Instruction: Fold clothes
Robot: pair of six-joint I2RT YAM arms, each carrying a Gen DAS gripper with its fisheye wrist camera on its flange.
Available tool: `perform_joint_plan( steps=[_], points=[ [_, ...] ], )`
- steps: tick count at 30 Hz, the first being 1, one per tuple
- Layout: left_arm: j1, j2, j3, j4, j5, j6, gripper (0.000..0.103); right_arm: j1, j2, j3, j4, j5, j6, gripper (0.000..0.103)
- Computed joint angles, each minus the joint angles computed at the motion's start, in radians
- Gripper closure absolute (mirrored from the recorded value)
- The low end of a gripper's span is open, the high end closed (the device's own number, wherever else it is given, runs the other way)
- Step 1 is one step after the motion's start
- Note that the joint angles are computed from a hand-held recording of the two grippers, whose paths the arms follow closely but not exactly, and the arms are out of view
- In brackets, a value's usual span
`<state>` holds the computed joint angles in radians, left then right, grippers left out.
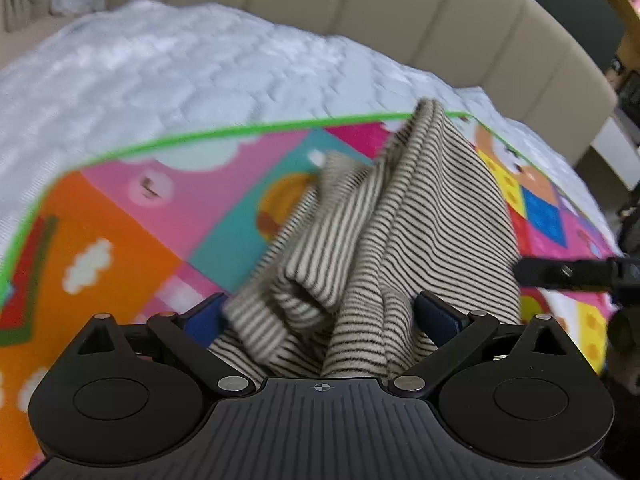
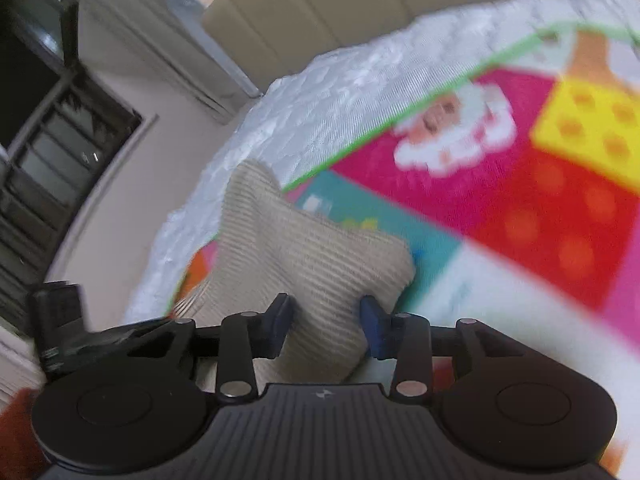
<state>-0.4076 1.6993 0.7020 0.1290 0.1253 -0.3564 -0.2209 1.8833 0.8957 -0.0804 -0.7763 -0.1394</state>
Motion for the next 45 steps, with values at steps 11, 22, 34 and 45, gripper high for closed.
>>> perform_joint_plan(
  steps=[11, 22, 34, 45],
  points=[
    [-0.172, 0.082, 0.021, 0.102, 0.125, -0.05, 0.0, 0.21, 0.098, 0.313, -0.08, 0.246, -0.234, 0.056],
    [-0.189, -0.113, -0.165, 0.267, 0.048, -0.276, 0.0, 0.03, -0.244, -0.182, 0.134, 0.124, -0.417, 0.045],
    [-0.018, 0.096, 0.222, 0.008, -0.25, -0.366, 0.005, 0.051, -0.367, -0.337, 0.113, 0.182, -0.594, 0.049],
    [-0.072, -0.079, -0.043, 0.004, -0.405, -0.609, 0.005, 0.33, -0.303, -0.533, 0.602, 0.414, -0.502, 0.038]
  ],
)
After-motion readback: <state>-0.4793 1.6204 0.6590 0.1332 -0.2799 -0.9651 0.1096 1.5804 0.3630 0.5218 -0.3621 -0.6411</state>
